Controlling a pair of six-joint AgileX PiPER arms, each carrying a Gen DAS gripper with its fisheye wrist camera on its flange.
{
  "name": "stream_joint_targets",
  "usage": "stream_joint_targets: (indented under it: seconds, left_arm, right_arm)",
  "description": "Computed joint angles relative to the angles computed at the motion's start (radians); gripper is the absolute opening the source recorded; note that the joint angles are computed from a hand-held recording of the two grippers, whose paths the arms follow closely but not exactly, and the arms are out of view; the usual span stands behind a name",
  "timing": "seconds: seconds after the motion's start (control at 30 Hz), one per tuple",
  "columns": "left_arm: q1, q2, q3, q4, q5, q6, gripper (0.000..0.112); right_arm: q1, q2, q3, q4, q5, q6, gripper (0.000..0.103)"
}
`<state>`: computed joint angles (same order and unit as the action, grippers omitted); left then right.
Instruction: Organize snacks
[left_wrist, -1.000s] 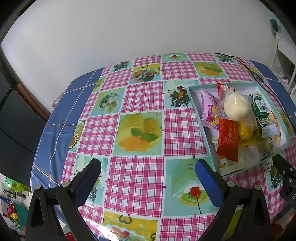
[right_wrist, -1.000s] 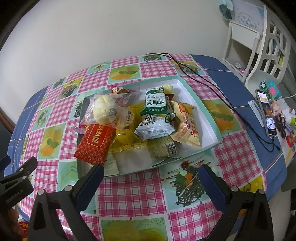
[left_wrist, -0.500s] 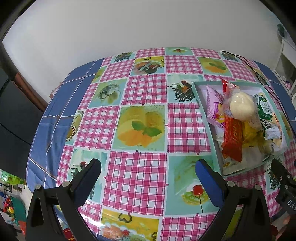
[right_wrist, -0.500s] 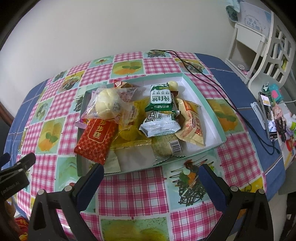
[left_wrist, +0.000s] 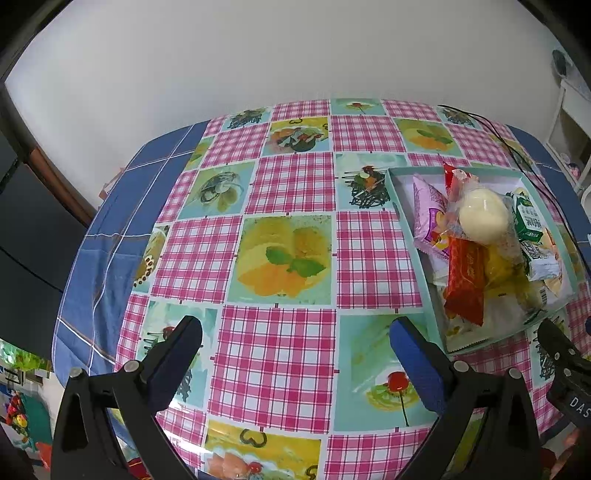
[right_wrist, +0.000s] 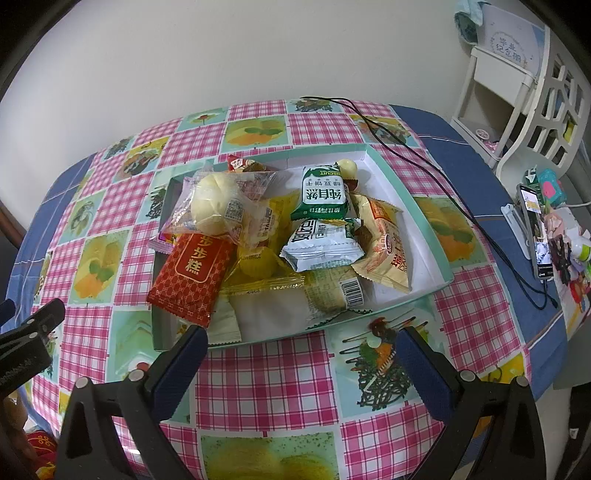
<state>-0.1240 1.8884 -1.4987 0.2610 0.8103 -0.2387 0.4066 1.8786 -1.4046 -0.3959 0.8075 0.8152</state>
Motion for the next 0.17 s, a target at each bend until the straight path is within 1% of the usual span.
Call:
stream_joint_targets:
  seconds: [0.17]
  left_arm:
    - [0.003,0.0,0.0,-0.013,0.0,0.006,0.101]
  right_arm:
    - [0.002,0.001,0.0,-0.002,-0.002,0.002,0.103]
